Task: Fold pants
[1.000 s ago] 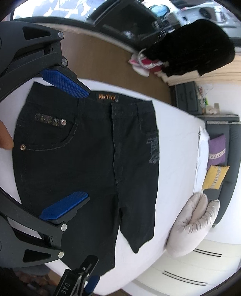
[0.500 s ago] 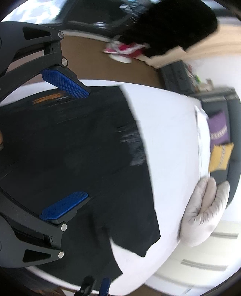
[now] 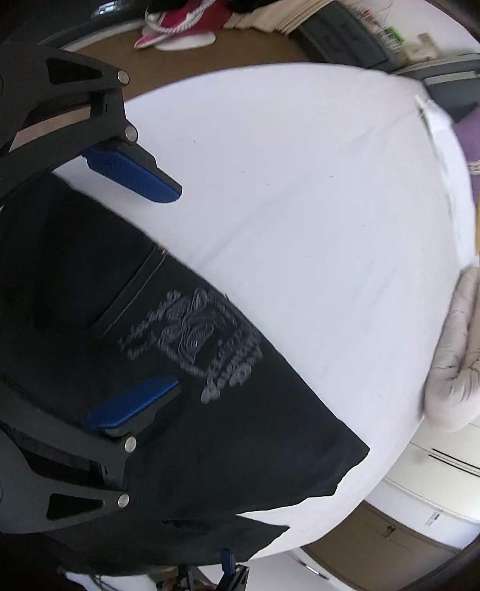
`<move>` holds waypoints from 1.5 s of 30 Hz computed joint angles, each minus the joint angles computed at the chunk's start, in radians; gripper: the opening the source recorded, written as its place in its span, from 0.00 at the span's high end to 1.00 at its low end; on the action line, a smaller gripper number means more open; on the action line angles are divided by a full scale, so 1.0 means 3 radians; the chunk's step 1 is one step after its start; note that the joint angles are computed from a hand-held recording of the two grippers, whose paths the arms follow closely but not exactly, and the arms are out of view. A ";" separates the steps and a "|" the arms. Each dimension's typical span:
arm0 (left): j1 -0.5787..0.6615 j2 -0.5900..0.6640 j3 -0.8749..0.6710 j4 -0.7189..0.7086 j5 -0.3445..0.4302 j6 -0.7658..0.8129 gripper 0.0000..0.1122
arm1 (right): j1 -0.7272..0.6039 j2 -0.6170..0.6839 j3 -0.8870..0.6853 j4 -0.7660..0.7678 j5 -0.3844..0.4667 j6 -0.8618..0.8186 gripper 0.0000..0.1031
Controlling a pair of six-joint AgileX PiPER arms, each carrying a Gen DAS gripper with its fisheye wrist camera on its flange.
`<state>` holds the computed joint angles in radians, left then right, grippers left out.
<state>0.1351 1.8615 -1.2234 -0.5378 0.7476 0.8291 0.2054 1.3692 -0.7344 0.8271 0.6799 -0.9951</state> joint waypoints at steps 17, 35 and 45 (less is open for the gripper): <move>0.0258 0.0778 -0.0871 0.0273 0.0692 -0.0164 0.87 | 0.0498 0.0674 -0.0692 -0.0283 -0.0027 0.0178 0.42; 0.0095 -0.1018 0.1328 -0.0457 -0.0887 0.0833 0.91 | 0.1200 0.2411 -0.3563 -0.2117 0.0510 0.1102 0.45; 0.0095 -0.1249 0.1375 -0.0469 -0.0749 0.0739 0.91 | 0.1257 0.3534 -0.5263 -0.2670 0.1599 0.1252 0.85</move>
